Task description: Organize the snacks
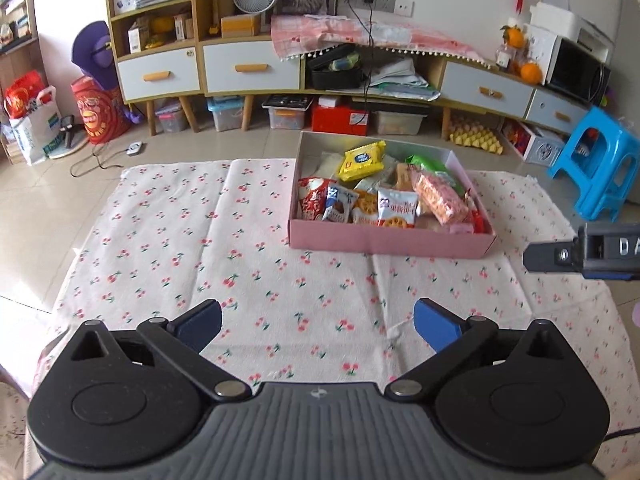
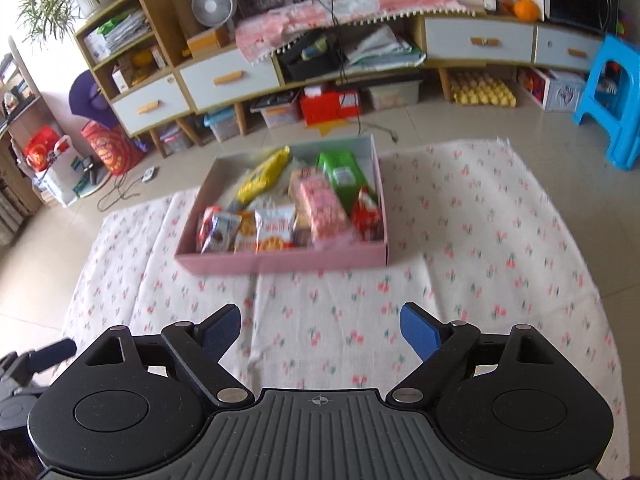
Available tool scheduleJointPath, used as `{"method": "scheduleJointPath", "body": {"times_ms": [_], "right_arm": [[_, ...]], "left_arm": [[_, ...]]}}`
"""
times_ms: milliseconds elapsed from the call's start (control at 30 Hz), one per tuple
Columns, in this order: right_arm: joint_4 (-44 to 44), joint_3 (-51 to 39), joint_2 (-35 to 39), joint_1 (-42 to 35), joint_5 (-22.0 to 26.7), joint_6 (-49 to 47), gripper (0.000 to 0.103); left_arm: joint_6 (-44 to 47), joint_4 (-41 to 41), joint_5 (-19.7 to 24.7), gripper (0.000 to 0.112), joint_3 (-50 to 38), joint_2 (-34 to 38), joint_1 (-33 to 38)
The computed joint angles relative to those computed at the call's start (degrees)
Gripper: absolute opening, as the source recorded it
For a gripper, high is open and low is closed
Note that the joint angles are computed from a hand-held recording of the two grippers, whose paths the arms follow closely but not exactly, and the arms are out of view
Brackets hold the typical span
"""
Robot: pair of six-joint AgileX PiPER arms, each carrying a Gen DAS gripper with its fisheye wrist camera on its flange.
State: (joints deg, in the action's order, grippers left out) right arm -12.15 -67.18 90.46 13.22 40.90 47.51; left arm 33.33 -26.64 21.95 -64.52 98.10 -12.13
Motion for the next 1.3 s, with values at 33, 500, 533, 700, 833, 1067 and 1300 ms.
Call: {"method": "scheduleJointPath", "body": {"times_ms": [33,500,533,700,833,1067,1300], "right_arm": [[-0.2,1.3,-0.5,0.4,-0.8,0.3,0.089],[-6.4,8.2,-1.6,6.5,-0.6,5.5,0.089],[-6.4,8.2,-1.7,6.6,-0.6,5.7,0.089],[-8.4,7.8,-1.6,7.8,-0.3,7.3,0.089],[-7.4,8.2,-1.8,7.5,-0.8,6.3,0.089],[-6.1,8.7,-2.3,6.3,-1.2,6.9,0.089],[-6.0,8.6,-2.2,6.5,-1.2,7.1,0.089]], "left_arm": [[-0.1,0.1,-1.0,0.102,0.8,-0.4,-0.2],[-19.0,17.1,-4.3,0.102,4.9,-1.8,-2.4],[-19.8,17.9,-4.0,0.102,4.8,-1.8,-2.5],[-23.9,22.3,-2.7,0.102,5.0,-1.6,-3.3],[-25.3,24.1,-3.0,0.102,5.8,-2.2,-3.8],[-24.1,23.2,-2.6,0.102,6.6,-2.6,-4.1],[-23.4,22.3,-2.3,0.102,6.5,-2.7,-4.1]]}}
